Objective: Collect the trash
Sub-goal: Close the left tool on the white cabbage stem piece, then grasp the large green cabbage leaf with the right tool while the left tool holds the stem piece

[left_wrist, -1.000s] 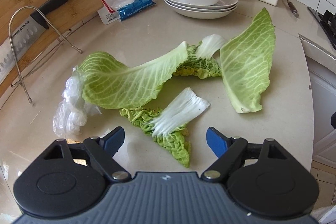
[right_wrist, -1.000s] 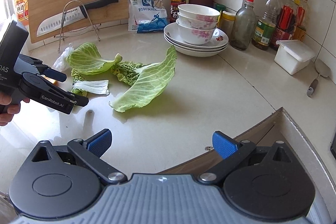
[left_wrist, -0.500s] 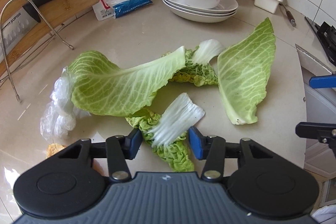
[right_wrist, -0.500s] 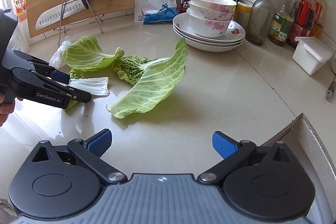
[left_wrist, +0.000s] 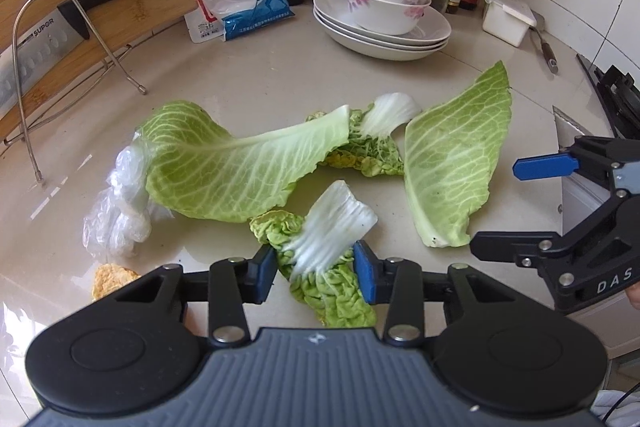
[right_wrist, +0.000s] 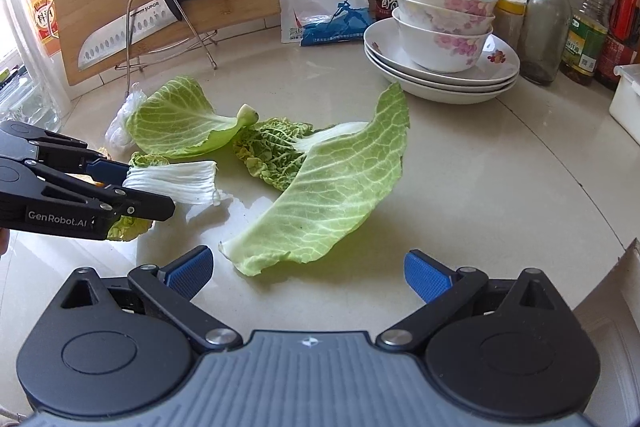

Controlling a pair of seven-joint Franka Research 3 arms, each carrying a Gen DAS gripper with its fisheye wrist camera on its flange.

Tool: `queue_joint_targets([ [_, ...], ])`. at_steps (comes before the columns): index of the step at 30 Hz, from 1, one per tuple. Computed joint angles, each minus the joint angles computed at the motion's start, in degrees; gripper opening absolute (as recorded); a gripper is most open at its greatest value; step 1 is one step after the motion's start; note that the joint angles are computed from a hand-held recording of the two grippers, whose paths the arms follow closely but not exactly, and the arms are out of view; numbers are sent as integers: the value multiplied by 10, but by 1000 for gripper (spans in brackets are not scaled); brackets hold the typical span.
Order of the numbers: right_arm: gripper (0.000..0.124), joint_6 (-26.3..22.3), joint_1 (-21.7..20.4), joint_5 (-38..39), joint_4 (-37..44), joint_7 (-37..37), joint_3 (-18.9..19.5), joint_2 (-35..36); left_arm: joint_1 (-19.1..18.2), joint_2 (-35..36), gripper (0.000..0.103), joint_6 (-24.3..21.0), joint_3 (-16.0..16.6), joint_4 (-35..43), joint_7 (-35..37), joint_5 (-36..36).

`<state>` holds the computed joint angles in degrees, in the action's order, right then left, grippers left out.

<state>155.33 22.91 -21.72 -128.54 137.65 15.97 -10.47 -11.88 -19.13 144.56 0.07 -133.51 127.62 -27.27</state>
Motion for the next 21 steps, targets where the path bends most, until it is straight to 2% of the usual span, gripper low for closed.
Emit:
queue_joint_targets([
  [9, 103, 4, 20, 1, 29, -26, -10, 42, 3, 1, 40, 1, -2, 2, -14, 6],
  [13, 103, 22, 23, -11, 35, -7, -18, 54, 3, 0, 40, 2, -2, 2, -15, 8],
  [21, 100, 7, 29, -52, 66, 44, -34, 82, 1, 1, 40, 3, 0, 3, -13, 5],
])
